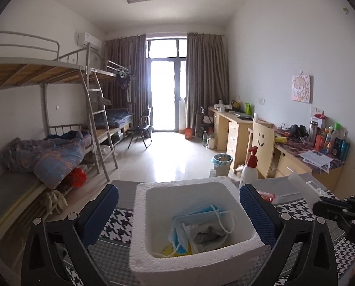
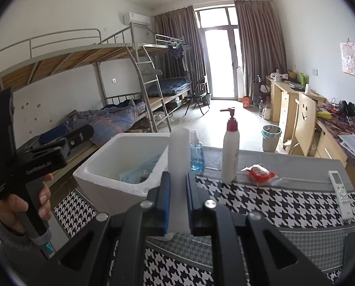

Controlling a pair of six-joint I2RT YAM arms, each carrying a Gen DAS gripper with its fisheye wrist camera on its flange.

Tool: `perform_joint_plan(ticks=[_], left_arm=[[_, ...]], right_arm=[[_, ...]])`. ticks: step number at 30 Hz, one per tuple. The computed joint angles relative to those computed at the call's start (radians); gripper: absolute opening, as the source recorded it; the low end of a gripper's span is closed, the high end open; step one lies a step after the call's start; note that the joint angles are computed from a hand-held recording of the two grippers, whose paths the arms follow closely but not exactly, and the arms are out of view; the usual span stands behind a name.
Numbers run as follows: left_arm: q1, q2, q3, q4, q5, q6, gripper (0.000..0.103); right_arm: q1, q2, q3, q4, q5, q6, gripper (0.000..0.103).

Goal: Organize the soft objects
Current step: 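Lower the white roll into the foam box and open the right tool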

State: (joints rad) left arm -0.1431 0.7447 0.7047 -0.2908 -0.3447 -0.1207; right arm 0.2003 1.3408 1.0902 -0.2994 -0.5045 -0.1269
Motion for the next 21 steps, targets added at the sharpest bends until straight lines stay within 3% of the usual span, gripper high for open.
perform_joint_plan(ticks=[8, 21], left_arm=[[0.052, -0.066, -0.031, -0.017, 0.018, 0.021, 0.102], [0.223, -0.17, -0.091, -0.042, 0.133, 0.045, 0.102]], right_arm=[[0.081, 0.029, 0.051, -0.017, 0.05, 0.002, 0.015], [0.181, 0.095, 0.134, -0.042, 0.107, -0.002, 0.015]])
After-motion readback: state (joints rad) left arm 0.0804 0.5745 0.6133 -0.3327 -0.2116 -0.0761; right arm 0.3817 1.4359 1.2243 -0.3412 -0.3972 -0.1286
